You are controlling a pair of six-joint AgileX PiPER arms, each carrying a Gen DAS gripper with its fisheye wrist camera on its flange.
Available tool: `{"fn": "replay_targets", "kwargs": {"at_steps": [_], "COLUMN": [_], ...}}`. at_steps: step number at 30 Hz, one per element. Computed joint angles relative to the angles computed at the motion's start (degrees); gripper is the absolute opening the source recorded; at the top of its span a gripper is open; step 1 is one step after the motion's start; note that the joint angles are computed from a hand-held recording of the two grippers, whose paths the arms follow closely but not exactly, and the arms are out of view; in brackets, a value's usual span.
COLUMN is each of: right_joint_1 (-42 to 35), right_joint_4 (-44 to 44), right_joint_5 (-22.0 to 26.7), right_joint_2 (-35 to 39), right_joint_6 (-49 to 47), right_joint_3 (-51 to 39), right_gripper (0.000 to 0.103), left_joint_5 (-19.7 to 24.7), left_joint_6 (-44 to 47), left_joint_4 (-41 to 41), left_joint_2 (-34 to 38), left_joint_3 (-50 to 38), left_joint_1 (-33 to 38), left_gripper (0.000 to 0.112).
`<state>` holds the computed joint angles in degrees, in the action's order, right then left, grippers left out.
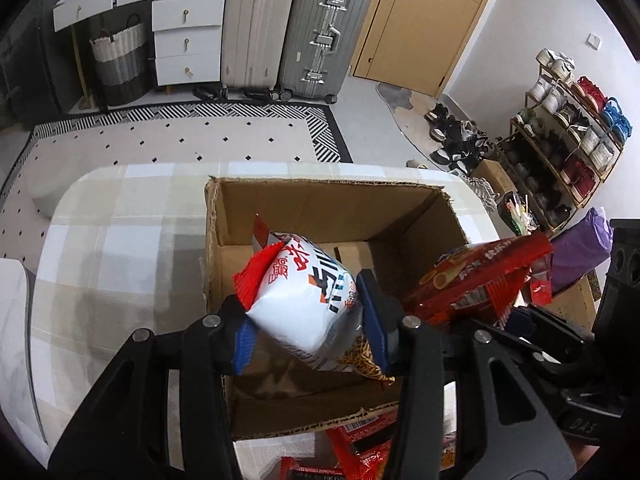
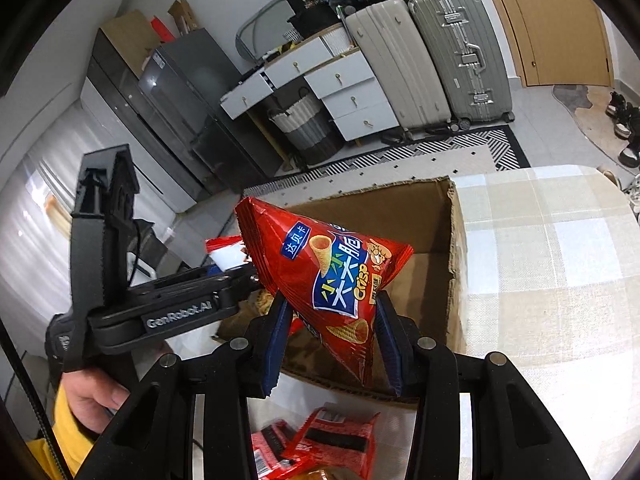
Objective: Organize snacks
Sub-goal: 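Open both grippers to drop the bags into the box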
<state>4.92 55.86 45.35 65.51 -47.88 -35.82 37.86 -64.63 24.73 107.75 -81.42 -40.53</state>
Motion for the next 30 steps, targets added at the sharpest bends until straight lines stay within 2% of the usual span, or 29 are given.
{"fn": "replay_targets", "kwargs": {"at_steps": [5, 9, 13, 14, 19, 20, 22, 27, 30], "right_joint_1": [1.3, 2.4, 3.4, 3.7, 4.2, 4.6, 5.1, 5.2, 4.4], "right_joint_4": [-1.0, -2.4, -2.9, -3.2, -4.3, -4.9, -6.0, -7.4, -8.0], "right_joint_5": [-2.3, -3.5, -4.5, -4.7, -5.3, -5.6, -5.6, -5.9, -4.3], "right_joint_2": [1.7, 3.0, 3.5, 3.6, 3.6, 3.4, 3.2, 0.1, -2.6], "right_joint_6": [0.8, 1.9, 2.6, 3.0, 4.4, 5.2, 7.0, 8.8, 9.6], "right_joint_3": [0.2, -0.5, -0.5, -0.6, -0.4, -0.4, -0.9, -0.7, -0.3], "right_gripper": [0.042, 0.042, 0.042, 0.042, 0.043, 0.045, 0.057, 0.057, 0.057], "left_joint_5": [-4.5, -6.3, -5.6, -4.4, -4.6, -3.4, -2.3, 2.6, 7.2], "left_joint_6": [0.0, -1.1, -5.4, -6.5, -12.2, -15.2, -16.6, -19.2, -21.7], "left_joint_4": [-0.5, 0.7, 3.4, 4.4, 8.1, 9.7, 10.9, 13.2, 15.1], "left_joint_2": [0.7, 1.4, -1.0, -0.9, -3.9, -5.7, -6.7, -10.6, -13.1], "left_joint_3": [3.3, 4.4, 7.9, 7.6, 11.2, 12.8, 13.2, 14.1, 14.2], "left_joint_1": [1.5, 1.5, -1.0, -1.3, -3.5, -5.7, -6.7, -9.9, -13.2], "left_gripper": [0.042, 0.043, 0.051, 0.052, 0.052, 0.052, 0.052, 0.055, 0.064]}}
